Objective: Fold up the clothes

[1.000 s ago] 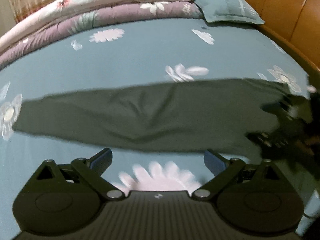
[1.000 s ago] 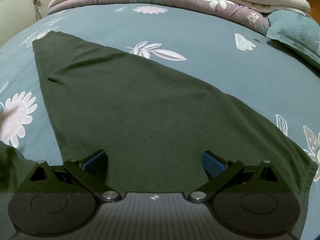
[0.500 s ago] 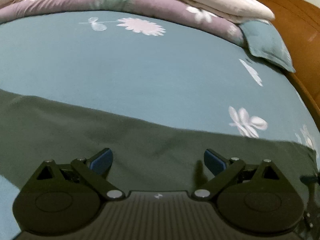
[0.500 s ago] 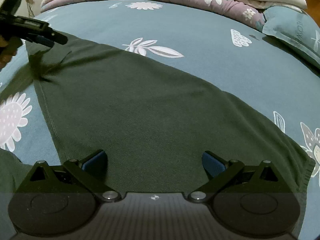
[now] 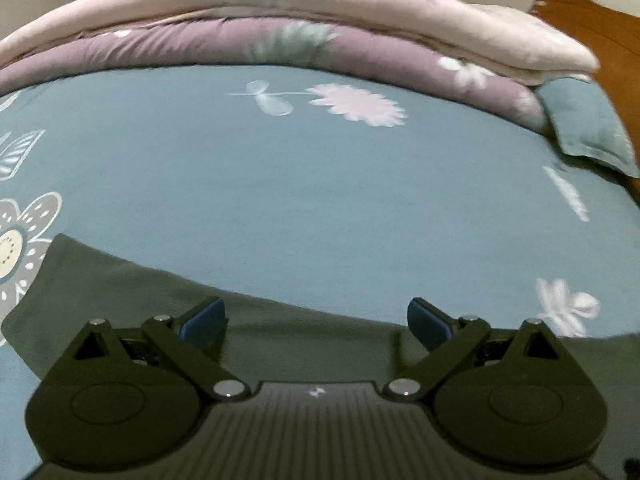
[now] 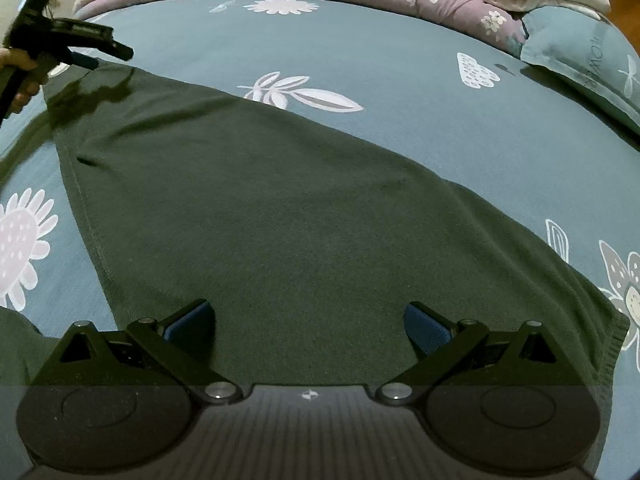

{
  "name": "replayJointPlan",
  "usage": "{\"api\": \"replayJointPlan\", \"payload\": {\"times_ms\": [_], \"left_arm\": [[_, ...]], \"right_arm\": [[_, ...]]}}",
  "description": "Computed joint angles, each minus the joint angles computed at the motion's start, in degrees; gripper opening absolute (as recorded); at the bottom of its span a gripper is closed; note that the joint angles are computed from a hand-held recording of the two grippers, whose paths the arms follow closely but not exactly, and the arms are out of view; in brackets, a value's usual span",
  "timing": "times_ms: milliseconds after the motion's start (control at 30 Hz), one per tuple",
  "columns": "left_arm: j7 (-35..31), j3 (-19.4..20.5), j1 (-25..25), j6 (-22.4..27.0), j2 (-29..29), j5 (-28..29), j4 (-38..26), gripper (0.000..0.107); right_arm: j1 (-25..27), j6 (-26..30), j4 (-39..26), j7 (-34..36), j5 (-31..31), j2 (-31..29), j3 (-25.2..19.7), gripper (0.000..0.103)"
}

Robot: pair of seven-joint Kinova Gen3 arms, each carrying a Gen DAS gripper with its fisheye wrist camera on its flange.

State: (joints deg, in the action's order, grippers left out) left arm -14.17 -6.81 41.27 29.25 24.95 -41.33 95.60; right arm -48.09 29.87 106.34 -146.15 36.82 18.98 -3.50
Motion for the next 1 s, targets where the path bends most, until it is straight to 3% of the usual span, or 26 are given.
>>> {"api": "replayJointPlan", "payload": {"times_ms": [267, 567, 800, 1000], "left_arm": [[-11.9, 6.4, -1.8, 3.3, 1.2, 6.4, -5.1, 0.098], [-18.7, 6.4, -2.2, 2.6, 2.8, 13.8, -6.5, 0.098], [-11.5, 0.4, 0.0, 1.0, 1.5, 12.8, -2.0, 0.098], [-6.4, 0.9, 1.2, 3.5, 0.7, 10.0, -2.6, 0.097]], "right_arm": [[-0.1, 0.4, -0.2, -0.4, 0.3, 0.1, 0.0, 0.103], [0.2, 0.4, -0.3, -0.4, 0.2, 0.2, -0.2, 0.103], [-0.1, -0.5, 0.4, -1.2, 1.0, 0.0, 0.3, 0.103], [-0.2, -1.1, 0.9, -2.0, 1.8, -0.3, 0.6, 0.103]]}}
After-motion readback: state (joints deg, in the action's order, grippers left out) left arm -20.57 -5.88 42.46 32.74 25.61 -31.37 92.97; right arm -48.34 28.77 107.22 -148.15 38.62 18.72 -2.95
